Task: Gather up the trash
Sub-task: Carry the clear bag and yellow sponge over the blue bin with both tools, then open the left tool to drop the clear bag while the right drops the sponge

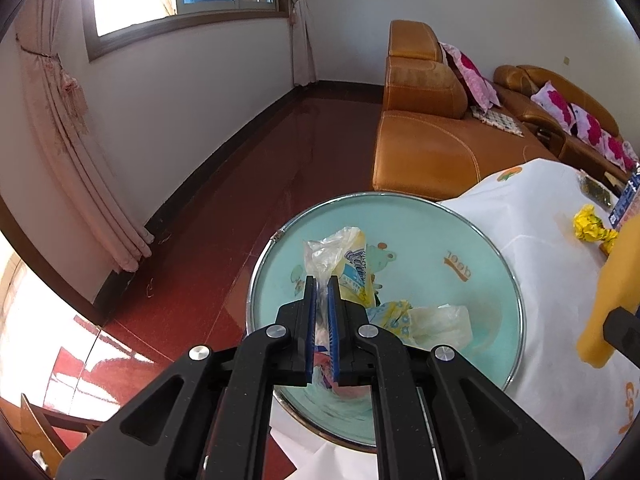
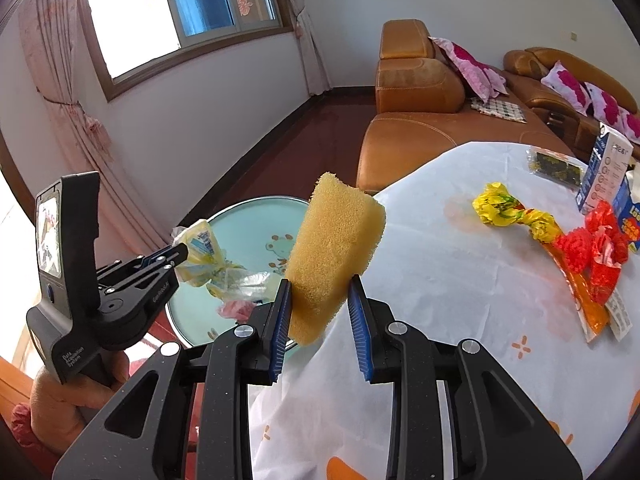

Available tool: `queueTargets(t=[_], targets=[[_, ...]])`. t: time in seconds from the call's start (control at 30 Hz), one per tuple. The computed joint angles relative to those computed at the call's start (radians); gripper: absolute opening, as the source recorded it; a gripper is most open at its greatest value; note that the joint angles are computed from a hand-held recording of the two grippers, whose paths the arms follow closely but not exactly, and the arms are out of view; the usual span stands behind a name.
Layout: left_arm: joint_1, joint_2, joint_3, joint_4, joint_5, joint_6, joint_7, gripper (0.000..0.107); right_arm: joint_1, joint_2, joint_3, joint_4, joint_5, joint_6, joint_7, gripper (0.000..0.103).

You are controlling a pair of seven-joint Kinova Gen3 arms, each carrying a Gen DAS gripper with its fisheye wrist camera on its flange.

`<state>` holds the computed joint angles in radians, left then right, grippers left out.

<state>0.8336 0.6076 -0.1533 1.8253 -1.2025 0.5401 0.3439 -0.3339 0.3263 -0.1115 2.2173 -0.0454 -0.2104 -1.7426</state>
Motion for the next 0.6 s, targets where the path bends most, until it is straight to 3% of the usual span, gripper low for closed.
queueTargets(t=[0.4,0.43,0.5,0.6], targets=[[-0.003,0.0,-0.006,-0.001,-0.003,-0.003,-0.008,0.015,-0.042,0.045,0.027,-0.067,-0.01,0.027,0.03,0.029],[-0.002,-0.001,-0.007,0.0,-0.006,-0.004,-0.003,0.019,-0.039,0.047,0.026,-0.07,-0.01,0.029,0.031,0.029],[0.008,-0.009,-0.011,0.005,-0.017,0.004,0.018,0.042,-0.037,0.053,0.025,-0.078,-0.009,0.033,0.033,0.029],[0.02,-0.013,-0.003,0.004,-0.03,0.049,0.036,0.048,-0.05,0.061,0.036,-0.088,-0.017,0.038,0.04,0.029]])
